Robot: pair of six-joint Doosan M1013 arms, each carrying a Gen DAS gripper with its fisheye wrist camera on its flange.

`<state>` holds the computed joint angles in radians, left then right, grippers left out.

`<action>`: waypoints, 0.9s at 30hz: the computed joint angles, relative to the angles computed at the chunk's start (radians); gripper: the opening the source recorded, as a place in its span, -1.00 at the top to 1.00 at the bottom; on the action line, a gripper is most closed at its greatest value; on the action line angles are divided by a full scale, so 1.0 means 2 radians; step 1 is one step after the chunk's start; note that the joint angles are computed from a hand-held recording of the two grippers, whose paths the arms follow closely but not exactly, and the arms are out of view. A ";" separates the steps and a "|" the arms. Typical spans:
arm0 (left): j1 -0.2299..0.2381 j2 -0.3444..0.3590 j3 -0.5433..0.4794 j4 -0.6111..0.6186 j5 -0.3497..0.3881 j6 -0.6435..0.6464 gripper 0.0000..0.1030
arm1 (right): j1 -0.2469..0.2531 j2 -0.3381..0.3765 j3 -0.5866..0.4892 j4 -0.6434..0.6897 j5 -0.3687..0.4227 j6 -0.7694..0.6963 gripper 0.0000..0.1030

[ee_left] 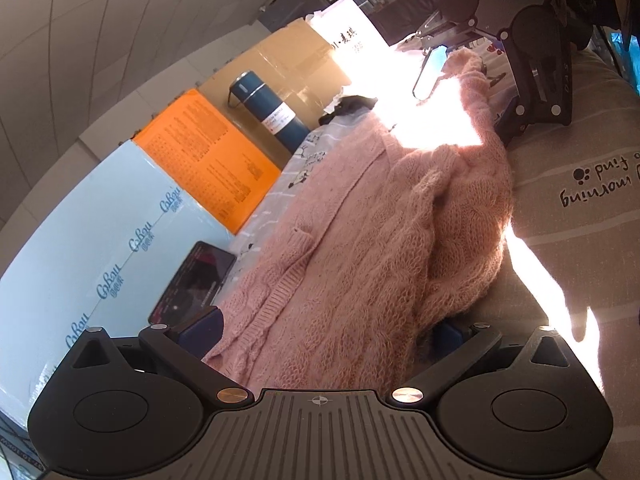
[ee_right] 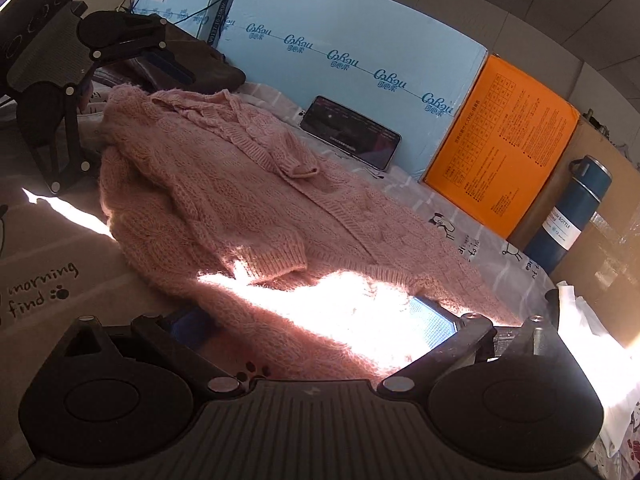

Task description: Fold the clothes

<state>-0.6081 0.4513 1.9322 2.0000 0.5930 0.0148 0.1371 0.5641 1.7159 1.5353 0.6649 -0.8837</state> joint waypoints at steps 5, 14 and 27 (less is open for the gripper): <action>0.001 -0.004 0.011 -0.035 0.035 -0.011 -1.00 | -0.004 -0.002 0.005 0.073 -0.056 -0.018 -1.00; 0.008 -0.015 0.026 -0.008 0.036 -0.087 -0.72 | -0.016 0.003 0.006 0.189 -0.073 -0.034 -0.93; 0.047 -0.022 0.023 0.079 -0.021 -0.376 0.25 | -0.021 0.026 -0.043 0.125 0.007 0.105 0.43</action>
